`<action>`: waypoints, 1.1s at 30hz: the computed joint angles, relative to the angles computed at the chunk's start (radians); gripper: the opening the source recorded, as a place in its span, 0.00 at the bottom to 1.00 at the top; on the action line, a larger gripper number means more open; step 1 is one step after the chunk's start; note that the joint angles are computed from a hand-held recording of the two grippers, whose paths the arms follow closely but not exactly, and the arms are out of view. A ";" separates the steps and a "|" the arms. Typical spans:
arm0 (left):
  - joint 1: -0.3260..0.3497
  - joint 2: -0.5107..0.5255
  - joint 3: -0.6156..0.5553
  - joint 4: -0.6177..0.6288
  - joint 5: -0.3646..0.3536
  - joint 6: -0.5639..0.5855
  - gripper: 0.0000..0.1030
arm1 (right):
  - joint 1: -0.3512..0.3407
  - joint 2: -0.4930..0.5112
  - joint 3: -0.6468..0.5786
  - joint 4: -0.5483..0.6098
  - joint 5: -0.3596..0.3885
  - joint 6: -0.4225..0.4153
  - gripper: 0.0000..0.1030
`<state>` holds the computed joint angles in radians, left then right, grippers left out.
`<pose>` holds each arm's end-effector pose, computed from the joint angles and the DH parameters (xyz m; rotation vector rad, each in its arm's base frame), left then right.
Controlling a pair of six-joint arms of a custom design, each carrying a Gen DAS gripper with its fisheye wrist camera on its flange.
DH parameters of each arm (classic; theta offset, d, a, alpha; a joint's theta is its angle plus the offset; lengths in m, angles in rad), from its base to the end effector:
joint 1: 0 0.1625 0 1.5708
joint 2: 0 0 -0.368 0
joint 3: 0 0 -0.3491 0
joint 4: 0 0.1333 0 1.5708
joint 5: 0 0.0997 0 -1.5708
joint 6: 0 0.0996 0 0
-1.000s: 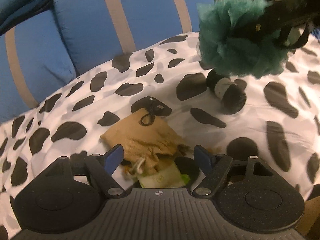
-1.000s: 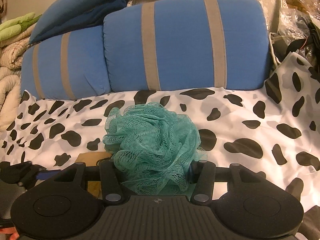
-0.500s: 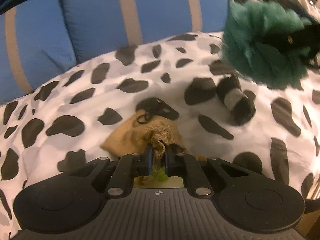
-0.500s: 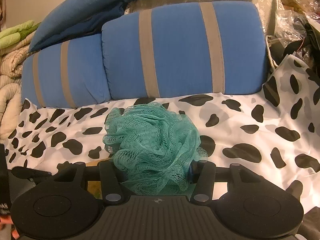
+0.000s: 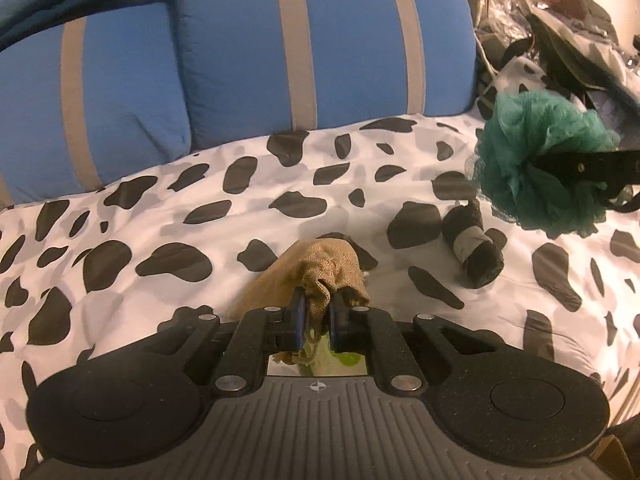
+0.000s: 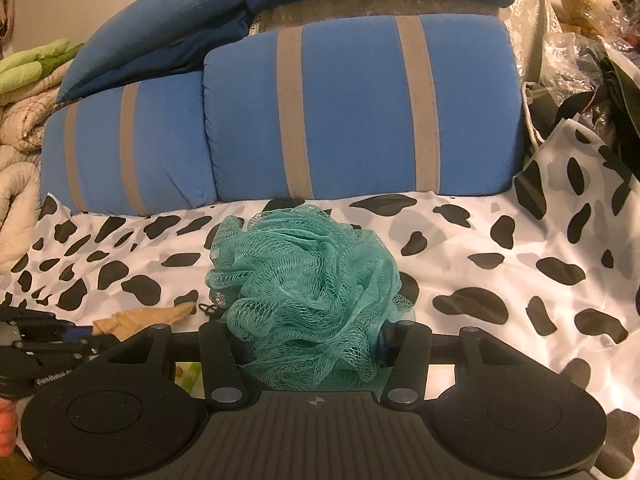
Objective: Organize soft objects
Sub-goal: 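Carry the pouch and bath puff into the cardboard box and open both tools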
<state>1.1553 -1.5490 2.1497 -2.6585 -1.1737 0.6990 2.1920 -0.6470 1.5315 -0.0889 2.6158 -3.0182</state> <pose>-0.0152 -0.4601 0.2986 1.2780 2.2993 -0.5715 0.3169 -0.3618 0.0088 0.0391 -2.1752 1.2490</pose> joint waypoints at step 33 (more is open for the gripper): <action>-0.025 -0.397 0.123 0.258 -0.080 -0.137 0.11 | 0.207 0.201 -0.159 0.356 0.019 0.375 0.52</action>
